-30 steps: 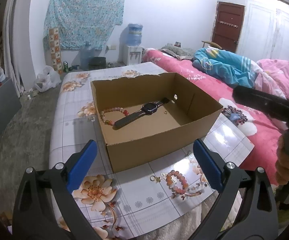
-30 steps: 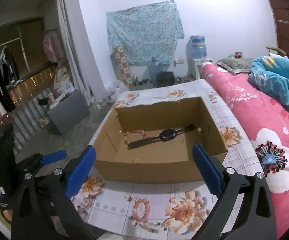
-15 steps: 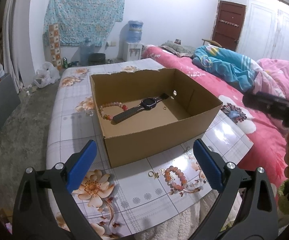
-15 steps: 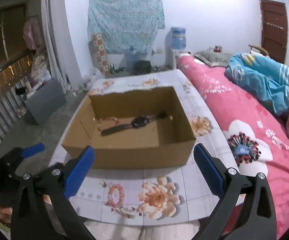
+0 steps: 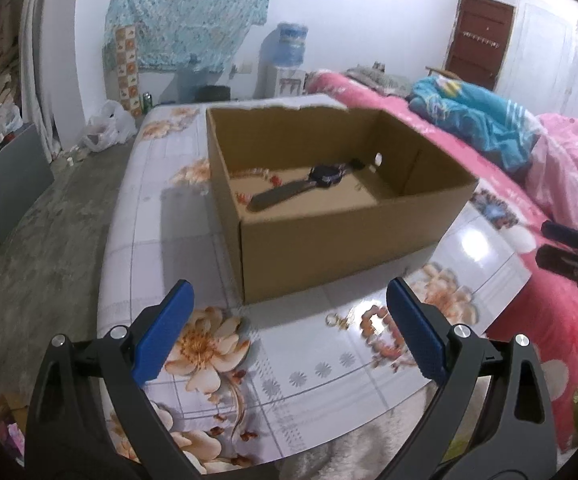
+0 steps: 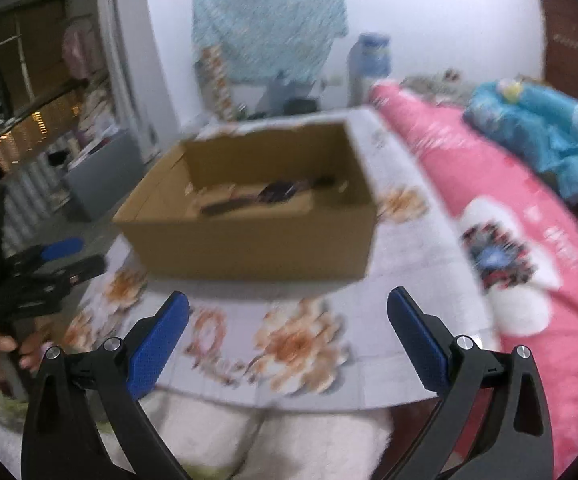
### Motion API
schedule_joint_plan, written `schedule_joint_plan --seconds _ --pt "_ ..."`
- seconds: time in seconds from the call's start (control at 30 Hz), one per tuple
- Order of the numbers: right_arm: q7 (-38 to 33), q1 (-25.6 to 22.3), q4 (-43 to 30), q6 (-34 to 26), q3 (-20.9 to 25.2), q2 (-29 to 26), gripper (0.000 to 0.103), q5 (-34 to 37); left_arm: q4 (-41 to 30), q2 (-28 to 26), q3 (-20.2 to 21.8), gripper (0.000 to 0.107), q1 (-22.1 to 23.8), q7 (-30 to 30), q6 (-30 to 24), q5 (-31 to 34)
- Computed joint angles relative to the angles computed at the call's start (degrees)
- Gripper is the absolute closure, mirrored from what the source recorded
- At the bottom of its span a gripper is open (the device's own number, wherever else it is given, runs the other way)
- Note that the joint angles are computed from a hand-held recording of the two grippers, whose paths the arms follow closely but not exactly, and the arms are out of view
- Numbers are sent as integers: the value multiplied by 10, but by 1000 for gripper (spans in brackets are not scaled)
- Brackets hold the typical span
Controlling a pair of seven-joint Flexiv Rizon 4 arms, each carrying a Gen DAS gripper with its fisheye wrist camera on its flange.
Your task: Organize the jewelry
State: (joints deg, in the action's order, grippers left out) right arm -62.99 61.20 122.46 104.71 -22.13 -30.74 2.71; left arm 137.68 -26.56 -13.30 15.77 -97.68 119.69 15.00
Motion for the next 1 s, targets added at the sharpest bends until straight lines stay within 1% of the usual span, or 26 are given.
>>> schedule_joint_plan --seconds 0.03,0.07,0.13,0.17,0.2,0.27,0.3,0.37,0.43,0.47,0.53,0.63,0.73,0.8,0.87,0.93,1.0 --pt "0 -19 -5 -1 24 -3 6 -6 -2 -8 5 14 -5 4 -3 -2" --pt "1 -51 -16 -1 64 -13 6 -17 -4 -16 9 14 -11 8 -5 -5" --pt "5 -89 -34 -7 113 -30 8 -34 -7 -31 23 14 -27 22 -4 -13" --pt "8 -99 -41 -11 127 -37 11 -41 -9 -37 32 14 -39 32 -5 -21" --pt "12 -108 -50 -15 140 -46 16 -48 -10 -43 38 14 -46 40 -4 -26" --pt "18 -126 -68 -28 163 -62 23 -65 -14 -55 66 14 -81 64 0 -48" --pt "22 -132 -76 -33 171 -69 28 -73 -15 -60 72 14 -88 73 2 -55" --pt "32 -139 -97 -55 177 -84 32 -90 -18 -71 82 14 -102 93 3 -67" --pt "43 -147 -117 -78 183 -97 41 -108 -19 -77 83 14 -108 107 0 -77" --pt "49 -155 -125 -85 191 -100 44 -117 -20 -80 82 14 -109 113 -2 -81" --pt "58 -179 -145 -107 214 -111 55 -134 -21 -85 77 14 -107 121 -3 -84" --pt "65 -203 -165 -125 238 -123 66 -157 -23 -92 67 14 -99 129 -3 -83" --pt "77 -193 -178 -151 223 -130 75 -183 -28 -98 64 14 -99 139 -8 -86" --pt "72 -207 -187 -162 241 -136 79 -197 -30 -101 58 14 -92 143 -11 -84" --pt "77 -203 -191 -173 236 -139 81 -209 -31 -102 48 14 -80 145 -16 -79" --pt "86 -198 -196 -185 230 -144 93 -219 -32 -106 44 14 -79 145 -16 -80" --pt "87 -209 -198 -180 243 -147 93 -221 -34 -109 40 14 -75 146 -18 -78"
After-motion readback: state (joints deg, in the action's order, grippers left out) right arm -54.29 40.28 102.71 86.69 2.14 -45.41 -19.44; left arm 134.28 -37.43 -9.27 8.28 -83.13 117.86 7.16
